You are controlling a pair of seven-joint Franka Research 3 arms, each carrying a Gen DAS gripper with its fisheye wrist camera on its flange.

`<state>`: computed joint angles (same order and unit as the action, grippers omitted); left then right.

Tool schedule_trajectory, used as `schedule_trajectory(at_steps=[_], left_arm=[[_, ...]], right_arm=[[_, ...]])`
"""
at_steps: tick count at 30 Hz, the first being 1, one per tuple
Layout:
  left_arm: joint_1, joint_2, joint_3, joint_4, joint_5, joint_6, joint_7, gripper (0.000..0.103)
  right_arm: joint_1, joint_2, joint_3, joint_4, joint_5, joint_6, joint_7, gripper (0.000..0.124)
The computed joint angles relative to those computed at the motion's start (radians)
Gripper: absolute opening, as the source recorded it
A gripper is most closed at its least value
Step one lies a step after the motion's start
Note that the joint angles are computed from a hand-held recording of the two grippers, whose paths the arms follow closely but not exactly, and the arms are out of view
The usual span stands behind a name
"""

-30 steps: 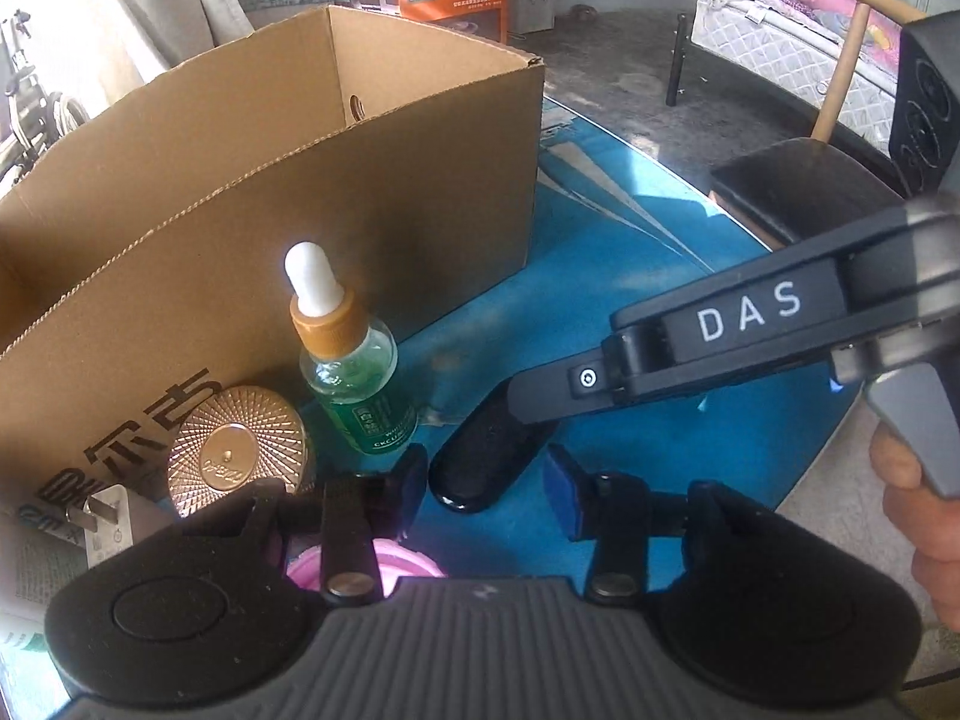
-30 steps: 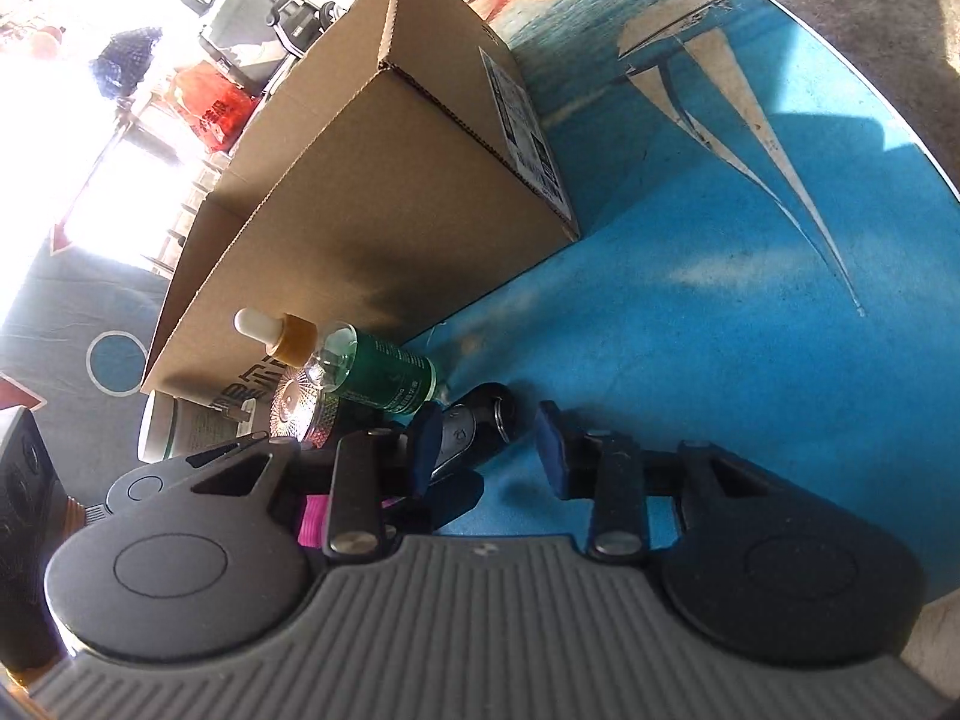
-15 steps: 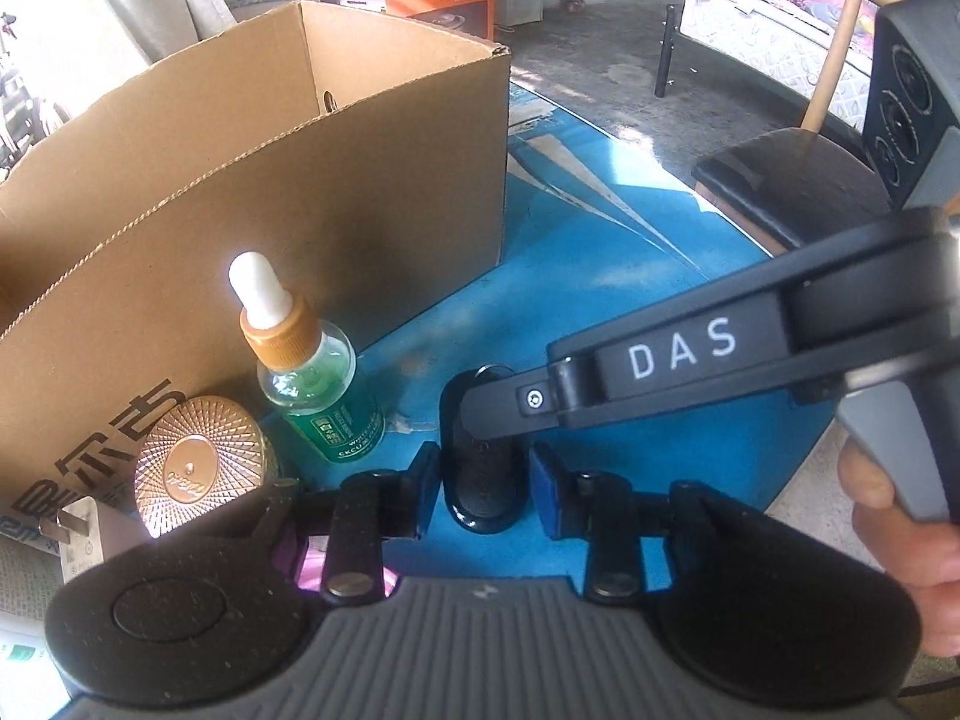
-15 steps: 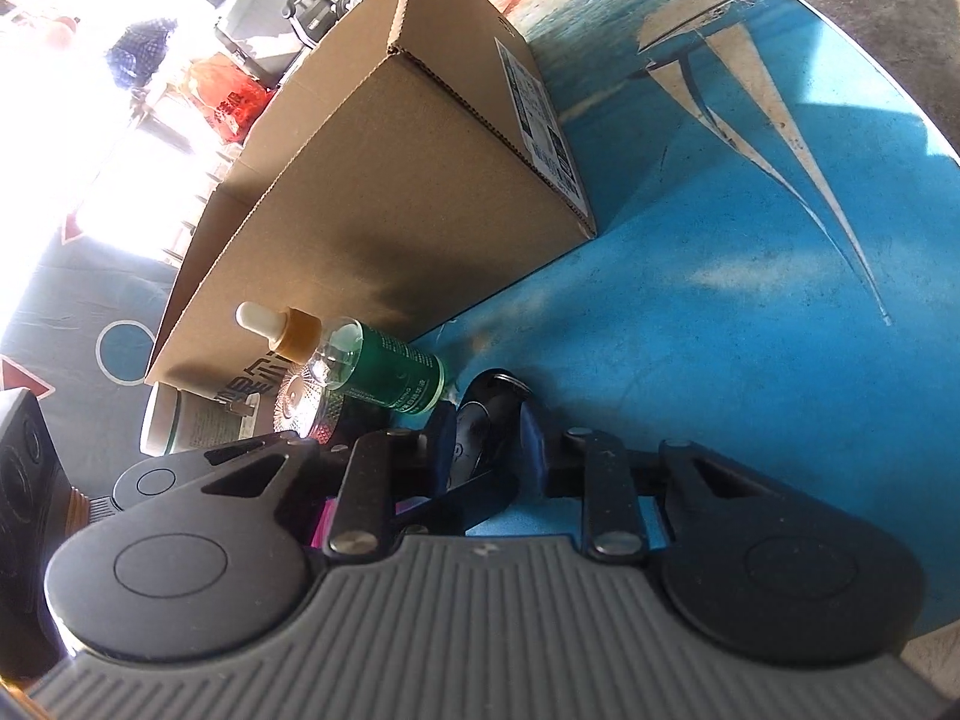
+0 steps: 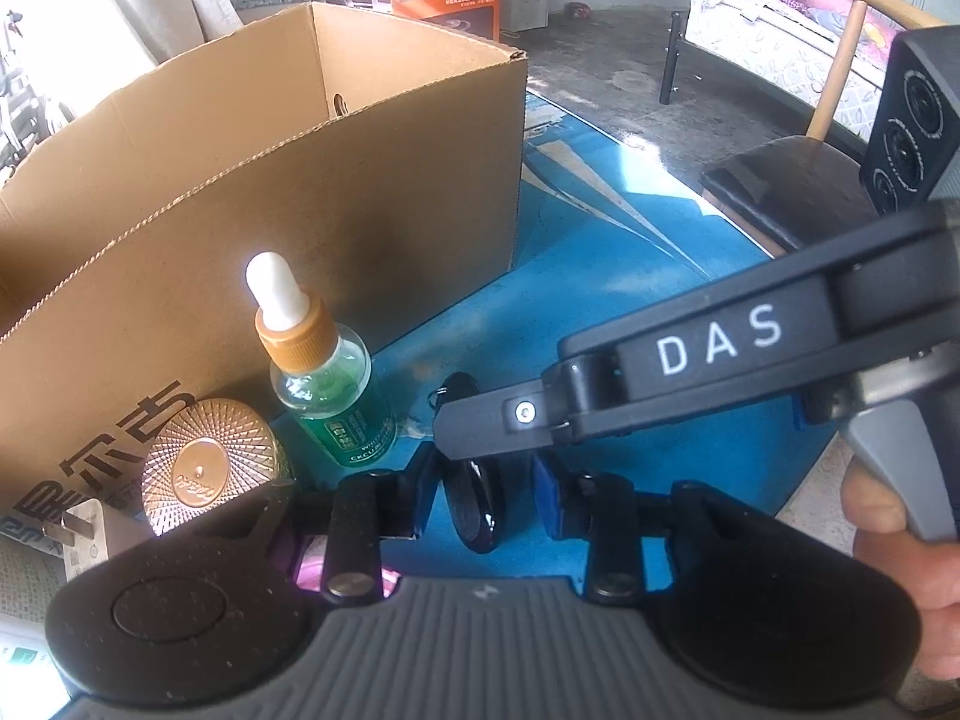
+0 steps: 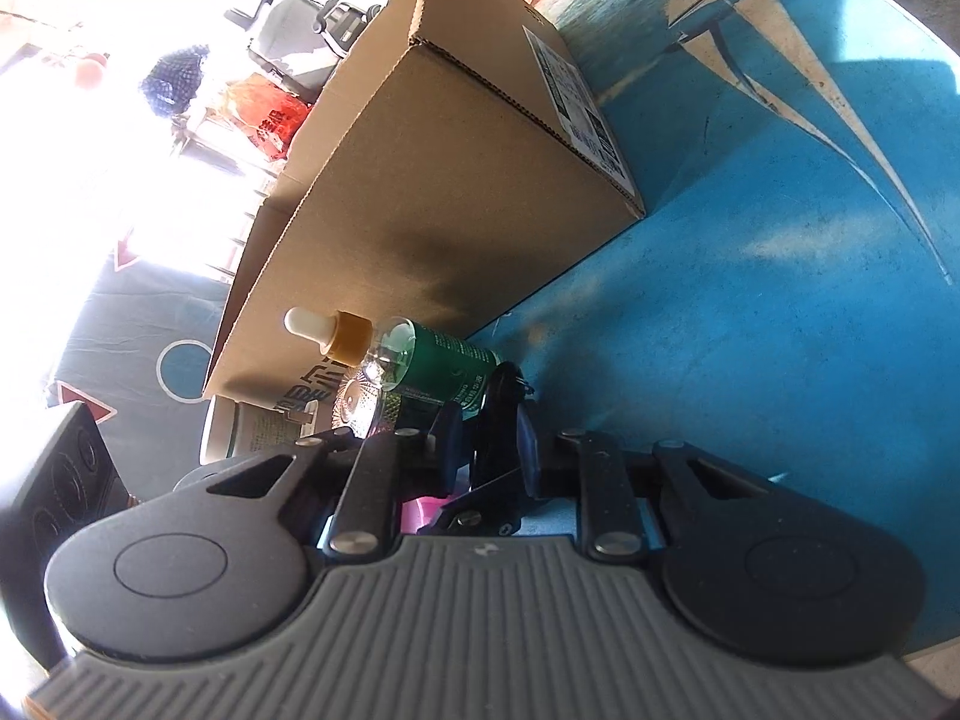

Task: Organize rigid objects
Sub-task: 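Close the right gripper on the black oval key fob on the table, then carry the key fob into the box and open the right gripper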

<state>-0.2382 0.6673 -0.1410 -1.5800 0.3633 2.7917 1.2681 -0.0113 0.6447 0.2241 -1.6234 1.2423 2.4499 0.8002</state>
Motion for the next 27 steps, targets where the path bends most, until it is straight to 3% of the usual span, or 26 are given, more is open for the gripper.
schedule_trajectory(at_steps=[14, 21, 27], left_arm=[[-0.019, -0.015, 0.014, -0.016, 0.024, 0.005, -0.02, 0.03], [-0.055, -0.079, 0.042, -0.086, 0.089, 0.07, -0.057, 0.03], [-0.127, -0.164, 0.122, -0.168, 0.214, 0.162, -0.176, 0.03]], right_arm=[[0.007, -0.001, 0.01, -0.009, -0.038, 0.056, 0.029, 0.016], [-0.002, -0.1, 0.013, -0.113, 0.072, 0.1, -0.085, 0.016], [0.024, -0.232, -0.011, -0.223, 0.232, 0.149, -0.268, 0.016]])
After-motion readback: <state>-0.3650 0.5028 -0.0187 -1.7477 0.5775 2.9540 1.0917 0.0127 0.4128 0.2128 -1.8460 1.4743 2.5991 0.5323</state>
